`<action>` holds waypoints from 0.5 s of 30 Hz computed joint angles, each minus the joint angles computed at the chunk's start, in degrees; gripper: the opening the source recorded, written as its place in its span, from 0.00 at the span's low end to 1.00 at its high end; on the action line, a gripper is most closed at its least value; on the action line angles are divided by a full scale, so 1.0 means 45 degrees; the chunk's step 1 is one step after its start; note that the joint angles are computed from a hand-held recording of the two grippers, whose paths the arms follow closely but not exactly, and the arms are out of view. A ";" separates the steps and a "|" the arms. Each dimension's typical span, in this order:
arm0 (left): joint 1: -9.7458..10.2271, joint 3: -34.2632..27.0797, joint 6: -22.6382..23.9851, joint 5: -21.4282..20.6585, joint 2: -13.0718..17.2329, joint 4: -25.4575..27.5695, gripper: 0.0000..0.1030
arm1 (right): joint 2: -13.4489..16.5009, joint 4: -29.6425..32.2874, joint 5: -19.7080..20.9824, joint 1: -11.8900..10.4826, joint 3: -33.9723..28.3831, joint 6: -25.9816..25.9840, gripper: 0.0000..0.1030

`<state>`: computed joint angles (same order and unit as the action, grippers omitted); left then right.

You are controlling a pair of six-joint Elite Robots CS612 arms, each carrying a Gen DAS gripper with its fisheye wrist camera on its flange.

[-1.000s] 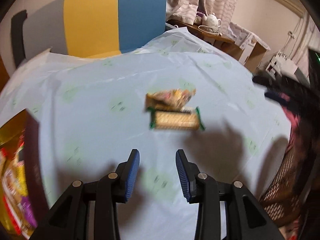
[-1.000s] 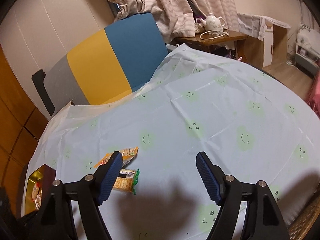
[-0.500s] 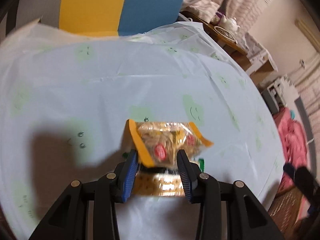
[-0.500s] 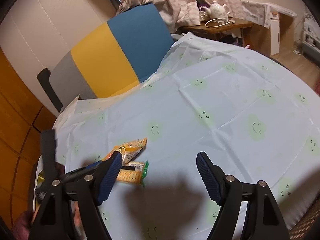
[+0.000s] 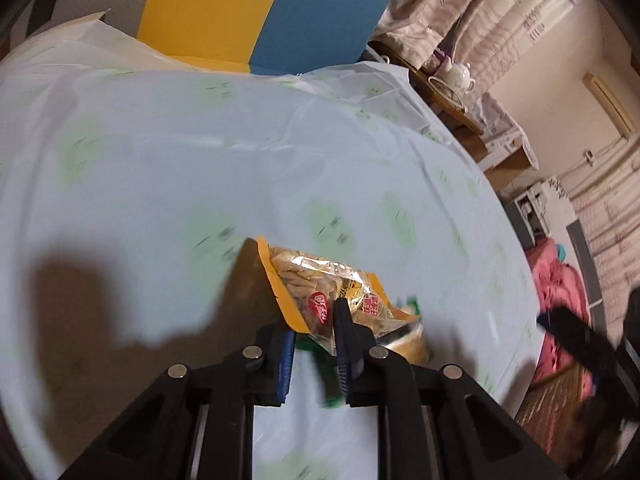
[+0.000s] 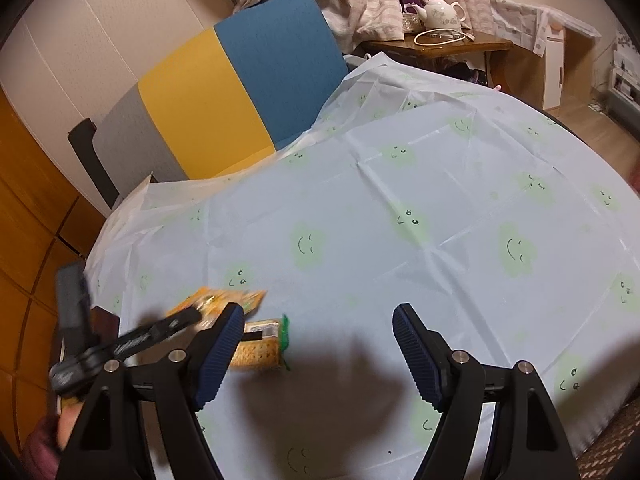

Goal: Organize snacks
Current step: 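Reach the left tool to the clear nut bag with orange trim, then grasp the nut bag with the left tool while right tool grasps the green-ended cracker pack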

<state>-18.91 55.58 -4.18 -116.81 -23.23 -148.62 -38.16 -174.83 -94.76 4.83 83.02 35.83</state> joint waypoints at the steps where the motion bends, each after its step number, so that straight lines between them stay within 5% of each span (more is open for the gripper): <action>1: 0.0071 0.0254 0.0144 0.0022 -0.0144 0.0060 0.17 | 0.0006 0.0108 0.0052 0.0001 -0.0023 -0.0039 0.75; 8: 0.0390 0.2638 0.1078 0.1072 -0.1460 0.0254 0.17 | 0.0052 0.0604 -0.0158 0.0083 -0.0175 -0.0464 0.75; 15: 0.0364 0.4908 0.2861 0.0433 -0.2616 -0.0616 0.31 | 0.0140 0.1326 0.0376 0.0054 -0.0403 -0.0779 0.75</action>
